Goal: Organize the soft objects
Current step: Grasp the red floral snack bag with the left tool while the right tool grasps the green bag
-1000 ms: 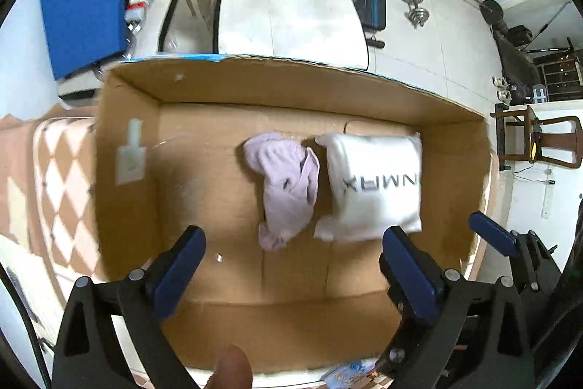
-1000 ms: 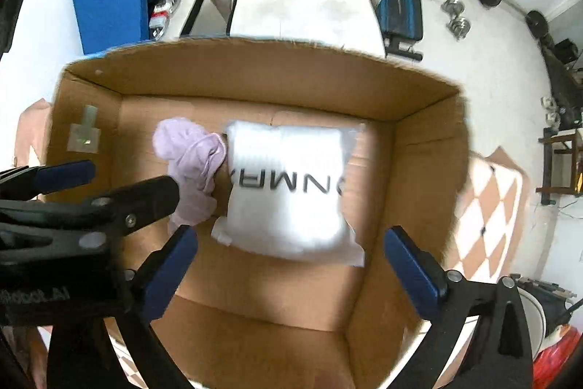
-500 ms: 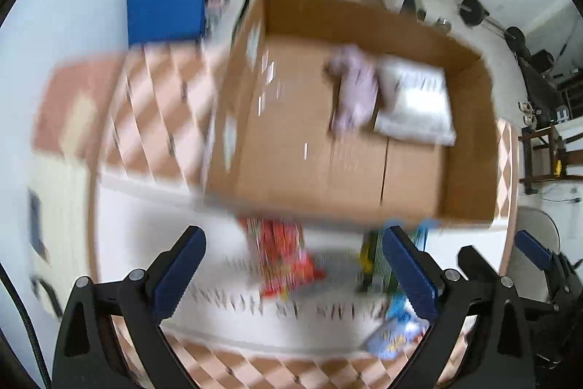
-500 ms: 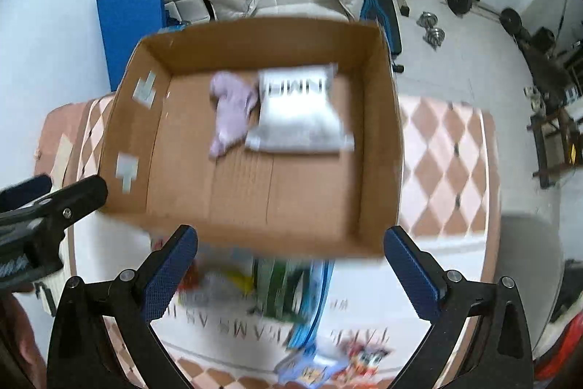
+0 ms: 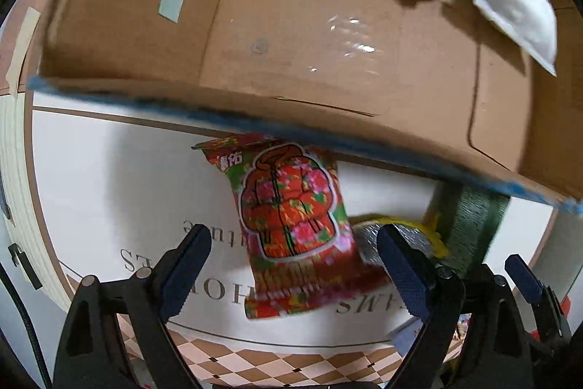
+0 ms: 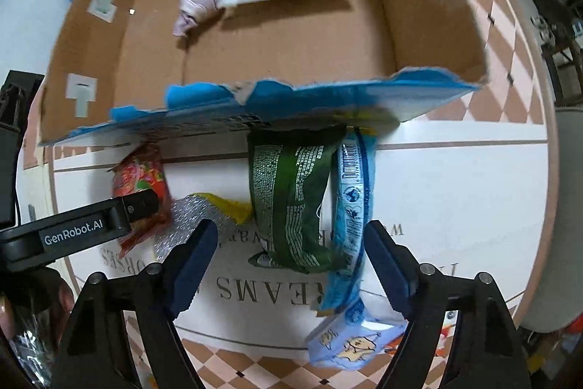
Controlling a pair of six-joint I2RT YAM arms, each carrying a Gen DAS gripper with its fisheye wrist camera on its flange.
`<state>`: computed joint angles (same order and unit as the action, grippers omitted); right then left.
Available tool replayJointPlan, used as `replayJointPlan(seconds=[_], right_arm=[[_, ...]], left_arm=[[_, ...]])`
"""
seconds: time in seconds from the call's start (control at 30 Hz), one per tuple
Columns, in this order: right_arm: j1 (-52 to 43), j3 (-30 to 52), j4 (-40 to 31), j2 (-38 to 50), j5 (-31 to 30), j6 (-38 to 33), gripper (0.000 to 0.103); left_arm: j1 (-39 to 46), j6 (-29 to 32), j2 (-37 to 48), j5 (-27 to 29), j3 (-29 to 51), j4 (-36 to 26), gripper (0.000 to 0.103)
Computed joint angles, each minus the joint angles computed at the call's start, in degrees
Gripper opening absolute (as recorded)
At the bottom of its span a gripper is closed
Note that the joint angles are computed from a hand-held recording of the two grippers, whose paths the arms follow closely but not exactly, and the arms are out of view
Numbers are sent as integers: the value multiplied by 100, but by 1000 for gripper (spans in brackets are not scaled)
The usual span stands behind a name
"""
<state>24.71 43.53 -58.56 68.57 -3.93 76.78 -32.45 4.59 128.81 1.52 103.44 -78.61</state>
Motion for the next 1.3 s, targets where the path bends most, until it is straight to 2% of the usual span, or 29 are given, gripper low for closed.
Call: replayJointPlan(seconds=[0.1, 0.17, 0.23, 0.27, 0.33, 0.43, 0.6, 0.77, 0.9, 1.0, 1.03, 1.07, 1.1, 1.13, 1.2, 1.27, 1.3], right_arm=[[-89, -197, 311, 122, -160, 24, 84], [-161, -219, 439, 241, -234, -28, 84], [-157, -291, 592, 331, -316, -9, 83], [-154, -342, 662, 366, -360, 4, 77], [-279, -330, 829, 587, -505, -105, 67], [-270, -447, 1055, 803, -725, -55, 34], [166, -487, 949, 505, -595, 261, 21], [974, -605, 707, -386, -461, 1077, 19], [1780, -407, 262, -1126, -111, 1921, 19], [2255, -63, -257, -1505, 245, 2365, 19], [2318, 95, -422, -1556, 330, 2397, 19], [2100, 381, -658, -1531, 354, 2146, 19], [2169, 623, -924, -1568, 486, 2191, 19], [2185, 822, -1209, -1590, 587, 2115, 19], [2086, 1359, -1735, -1240, 678, 1686, 19], [1745, 1506, -1885, -874, 492, 1069, 19], [1671, 1265, -1710, -951, 333, 1092, 19]], left_arm=[[0, 34, 60, -91, -138, 135, 93], [-1, 59, 60, -184, -304, 292, 85], [27, 85, 116, -149, -401, 313, 48], [17, 98, 98, -238, -480, 360, 46], [10, 167, -78, -401, -782, 616, 44], [116, 273, -366, -413, -1244, 860, 43], [254, 495, -1274, -442, -2285, 1325, 43], [468, 855, -2568, -250, -3286, 1412, 43], [595, 1109, -3421, -6, -3611, 1127, 43], [658, 1349, -3778, 143, -3490, 844, 43], [629, 1416, -3910, 237, -3376, 695, 43], [501, 1340, -3919, 293, -3216, 598, 43], [341, 1227, -3740, 319, -2799, 446, 43], [470, 1412, -3773, 346, -2670, 358, 43], [388, 1402, -4011, 400, -2740, 318, 43], [254, 1276, -3817, 380, -2375, 212, 43], [237, 1259, -3884, 386, -2494, 286, 43]])
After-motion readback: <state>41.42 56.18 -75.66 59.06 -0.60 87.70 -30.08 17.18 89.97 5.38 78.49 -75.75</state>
